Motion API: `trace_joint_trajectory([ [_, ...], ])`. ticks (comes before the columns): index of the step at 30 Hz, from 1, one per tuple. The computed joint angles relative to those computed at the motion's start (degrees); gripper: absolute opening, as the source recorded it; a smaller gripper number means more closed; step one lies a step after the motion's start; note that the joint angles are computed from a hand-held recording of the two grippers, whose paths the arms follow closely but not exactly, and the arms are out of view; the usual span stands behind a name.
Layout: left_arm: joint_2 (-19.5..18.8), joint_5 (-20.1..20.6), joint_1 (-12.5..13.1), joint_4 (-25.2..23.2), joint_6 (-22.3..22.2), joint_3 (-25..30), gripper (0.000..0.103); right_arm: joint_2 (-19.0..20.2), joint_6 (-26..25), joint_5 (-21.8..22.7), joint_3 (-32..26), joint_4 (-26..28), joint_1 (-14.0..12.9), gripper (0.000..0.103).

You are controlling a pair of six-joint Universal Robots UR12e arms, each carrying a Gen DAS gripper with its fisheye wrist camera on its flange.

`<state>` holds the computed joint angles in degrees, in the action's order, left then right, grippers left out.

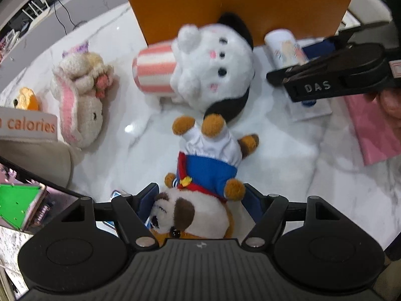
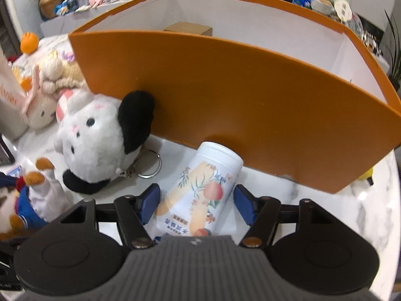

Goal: Organize objects
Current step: 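Grasp the dog plush with the left gripper while the right gripper grasps the white lotion tube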

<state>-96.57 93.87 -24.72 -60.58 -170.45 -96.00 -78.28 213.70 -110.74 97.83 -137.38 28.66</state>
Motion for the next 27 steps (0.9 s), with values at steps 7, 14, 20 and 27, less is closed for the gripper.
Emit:
trace_joint_trajectory([
  [7,0.4,-2.2,0.9,-0.2,-1.9,-0.2,0.065,-0.2,-1.4,0.7,-0.3,0.5,-0.1,0.054],
  [14,0.9,-3.7,1.3,0.3,-2.4,-0.4,0.064,-0.7,-1.8,2.5,-0.5,1.2,-0.3,0.052],
  [20,1.5,-4.7,1.4,2.2,-3.3,-0.3,0.064,-1.8,-1.8,3.9,-0.1,0.4,-0.7,0.050],
  [27,1.7,-6.3,1.7,3.4,-3.9,0.0,0.064,-3.6,-0.4,5.9,0.8,0.7,-1.0,0.045],
])
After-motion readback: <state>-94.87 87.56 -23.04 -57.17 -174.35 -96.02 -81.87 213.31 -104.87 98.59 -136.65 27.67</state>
